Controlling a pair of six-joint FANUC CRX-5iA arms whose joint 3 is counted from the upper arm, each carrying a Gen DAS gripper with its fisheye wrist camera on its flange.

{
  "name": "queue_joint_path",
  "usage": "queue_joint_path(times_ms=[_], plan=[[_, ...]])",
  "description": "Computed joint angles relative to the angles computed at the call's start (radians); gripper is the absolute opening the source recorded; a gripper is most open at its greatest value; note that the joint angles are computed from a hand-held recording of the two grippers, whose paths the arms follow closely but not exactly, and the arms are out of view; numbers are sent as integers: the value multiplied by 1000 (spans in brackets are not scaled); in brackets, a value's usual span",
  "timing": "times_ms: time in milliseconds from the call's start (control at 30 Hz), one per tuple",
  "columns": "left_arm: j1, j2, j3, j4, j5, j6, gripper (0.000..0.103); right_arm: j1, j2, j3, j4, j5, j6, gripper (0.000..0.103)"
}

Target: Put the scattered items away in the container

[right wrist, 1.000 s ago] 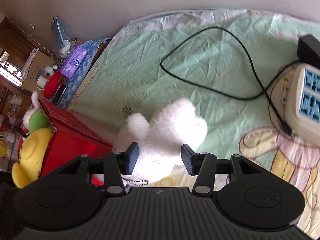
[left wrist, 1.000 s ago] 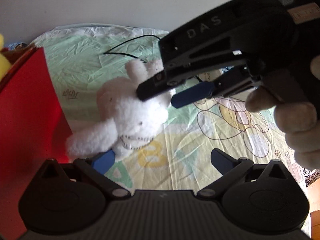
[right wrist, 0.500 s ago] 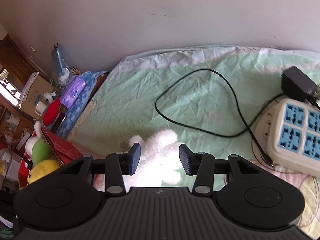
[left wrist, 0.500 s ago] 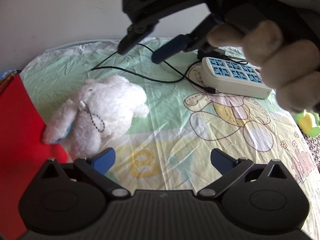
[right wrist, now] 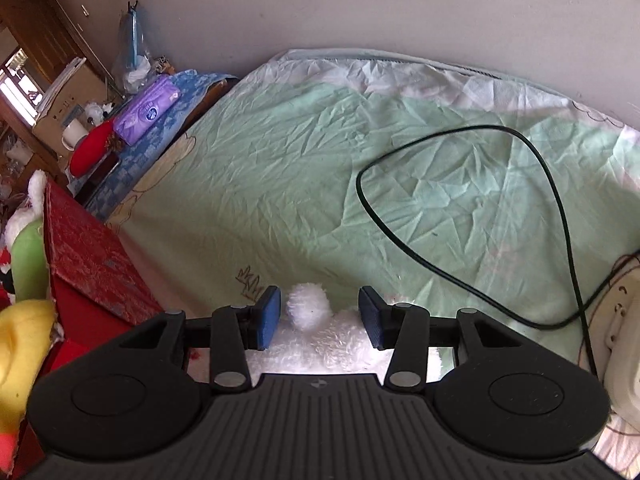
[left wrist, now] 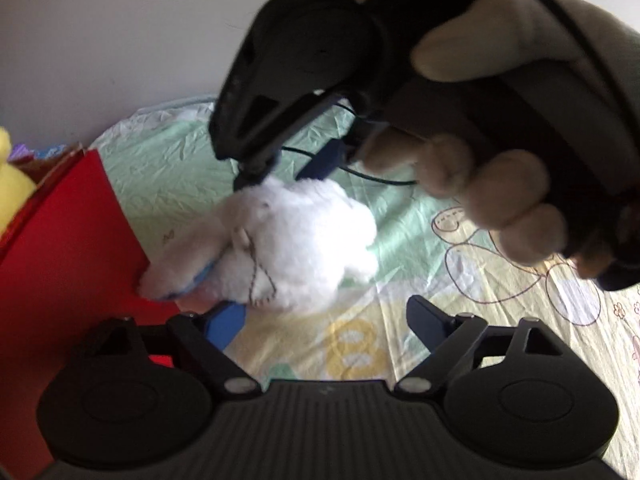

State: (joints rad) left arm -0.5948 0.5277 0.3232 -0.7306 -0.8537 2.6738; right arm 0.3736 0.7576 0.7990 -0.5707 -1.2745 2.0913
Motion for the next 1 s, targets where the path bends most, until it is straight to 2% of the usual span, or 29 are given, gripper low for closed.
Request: queue_joint_path(times_ms=[67, 200, 333, 400, 600, 767, 833, 900, 1000], plan=[[8, 2, -2, 8, 17, -3, 84, -16, -12, 4, 9, -41, -1, 47], [1, -11, -11, -2, 25, 1, 72, -63, -20, 26, -16, -139, -48, 47], [-9, -49, -45, 11, 43, -22, 62, -111, -44, -5, -56, -194, -130, 48], [-13, -75, -77, 29, 65, -49, 62, -132, -68, -47, -71, -222, -150, 47], [-62, -124, -142, 46, 117, -189, 62, -141, -224, -309, -7, -103, -128, 43], [-77, -170, -229, 148, 248, -360, 71, -185, -314, -444, -3, -67, -147, 44], [-92, -193, -257, 156, 262, -390, 76, -212, -353, -489, -22, -55, -158, 44], [-99, -212, -276, 168, 259, -408, 76, -229, -392, -531, -26, -16, -165, 44], [-92, -238, -293, 168, 259, -386, 79, -252, -440, -585, -46, 64, -202, 44]])
